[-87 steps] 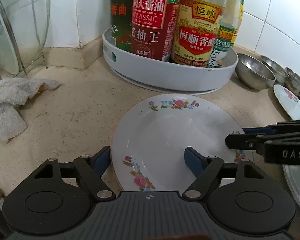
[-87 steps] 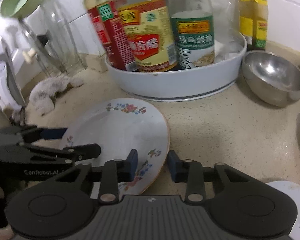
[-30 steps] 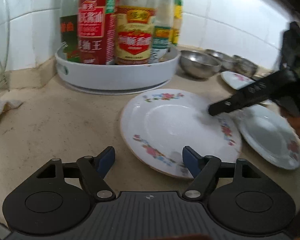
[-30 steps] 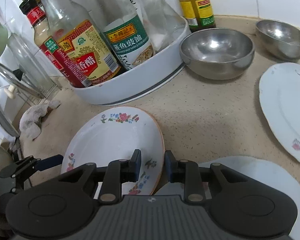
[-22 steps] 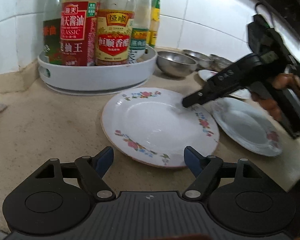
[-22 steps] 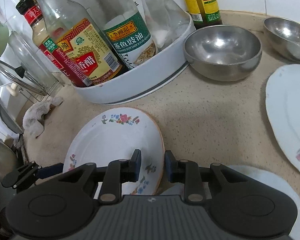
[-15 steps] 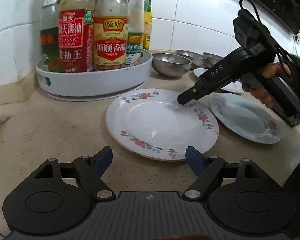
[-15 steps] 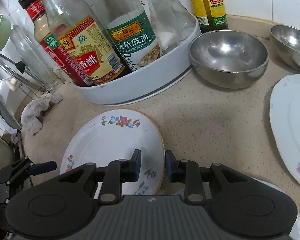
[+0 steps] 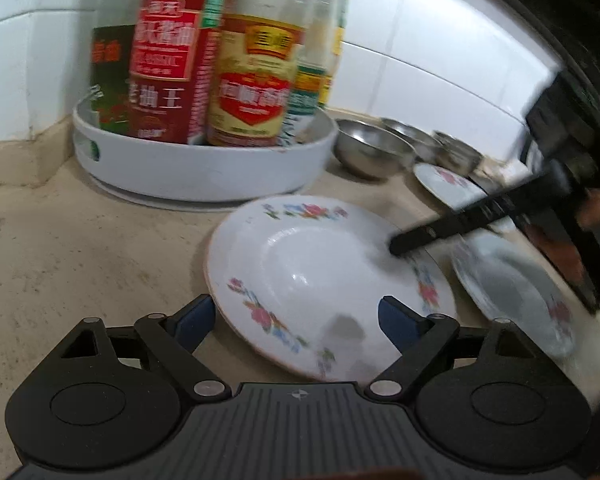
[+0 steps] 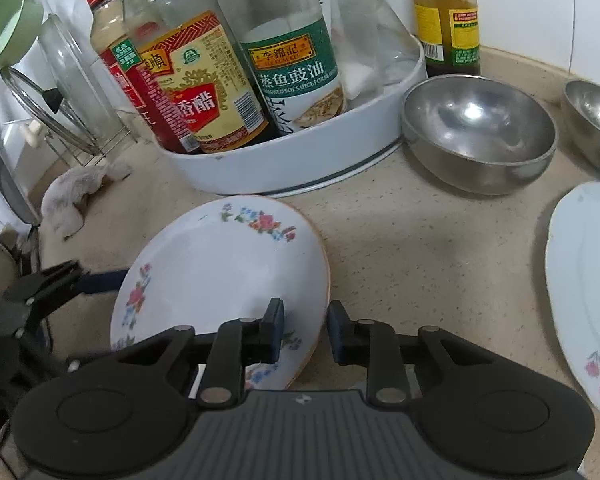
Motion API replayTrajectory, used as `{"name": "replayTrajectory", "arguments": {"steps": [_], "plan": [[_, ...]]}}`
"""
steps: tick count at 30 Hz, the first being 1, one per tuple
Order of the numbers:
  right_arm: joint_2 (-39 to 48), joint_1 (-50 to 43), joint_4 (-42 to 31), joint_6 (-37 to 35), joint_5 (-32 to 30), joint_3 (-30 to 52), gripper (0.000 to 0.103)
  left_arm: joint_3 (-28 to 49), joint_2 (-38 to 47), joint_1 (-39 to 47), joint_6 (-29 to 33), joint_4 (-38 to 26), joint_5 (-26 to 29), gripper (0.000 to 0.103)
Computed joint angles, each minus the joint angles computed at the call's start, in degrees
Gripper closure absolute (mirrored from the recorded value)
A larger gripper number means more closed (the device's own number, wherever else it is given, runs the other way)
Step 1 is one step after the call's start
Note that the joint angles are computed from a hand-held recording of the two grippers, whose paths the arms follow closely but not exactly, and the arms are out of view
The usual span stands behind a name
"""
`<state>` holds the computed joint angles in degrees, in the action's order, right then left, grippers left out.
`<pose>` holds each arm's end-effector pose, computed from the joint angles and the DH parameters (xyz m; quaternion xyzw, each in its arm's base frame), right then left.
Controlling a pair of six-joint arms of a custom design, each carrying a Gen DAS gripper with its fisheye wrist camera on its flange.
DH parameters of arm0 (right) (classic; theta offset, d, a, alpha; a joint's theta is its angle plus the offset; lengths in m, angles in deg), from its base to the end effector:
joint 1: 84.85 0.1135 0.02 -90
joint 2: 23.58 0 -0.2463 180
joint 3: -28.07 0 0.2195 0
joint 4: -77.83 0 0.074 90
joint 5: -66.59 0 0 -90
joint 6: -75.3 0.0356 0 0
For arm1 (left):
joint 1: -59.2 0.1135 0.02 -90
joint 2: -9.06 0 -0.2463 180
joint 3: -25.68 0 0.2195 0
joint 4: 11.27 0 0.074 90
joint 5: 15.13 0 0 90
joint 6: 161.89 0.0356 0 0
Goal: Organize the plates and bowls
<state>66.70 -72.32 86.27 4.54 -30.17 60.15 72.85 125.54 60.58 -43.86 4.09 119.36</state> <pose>0.2017 0.0491 0.0898 0.0346 0.9369 0.1472 0.3151 0.2664 -0.0185 0.0483 0.3168 0.8295 -0.2755 0.3684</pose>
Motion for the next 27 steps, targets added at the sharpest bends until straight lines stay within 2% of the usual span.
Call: {"name": "replayTrajectory", "arguments": {"steps": [3,5,14,18,21,23,27], "plan": [[-0.24,0.37,0.60,0.20,0.41,-0.52,0.080,1.05,0.31,-0.60,-5.04,1.20,-1.28,0.022],[-0.62,0.69,0.72,1.16,0.75,-0.93,0.080,0.69,-0.07,-1.17,-6.62,2.43,-3.06,0.032],[-1.64,-3.08,3.09,8.16,-4.58,-3.43,0.080,0.94,-0.14,-1.18,-14.11,3.68,-1.81,0.032],[-1.87,-3.10,4.37,9.71,-4.28,-4.43,0.080,-0.68,-0.06,-2.36,-16.18,8.25,-2.12,0.032],[-2.00,-3.33,6.01,11.20,-4.60,-5.22,0.080,-1.99,0.14,-3.24,-14.85,10.42,-3.21,0.032],[-1.43,-2.57,6.82,11.64,-3.13,-5.40,0.081,-0.65,0.93,-2.52,-14.00,6.95,-2.13,0.034],[-1.74,-2.05,7.49,10.69,-2.03,-6.16,0.081,-2.26,1.15,-0.95,-12.24,7.19,-0.25,0.036]]}}
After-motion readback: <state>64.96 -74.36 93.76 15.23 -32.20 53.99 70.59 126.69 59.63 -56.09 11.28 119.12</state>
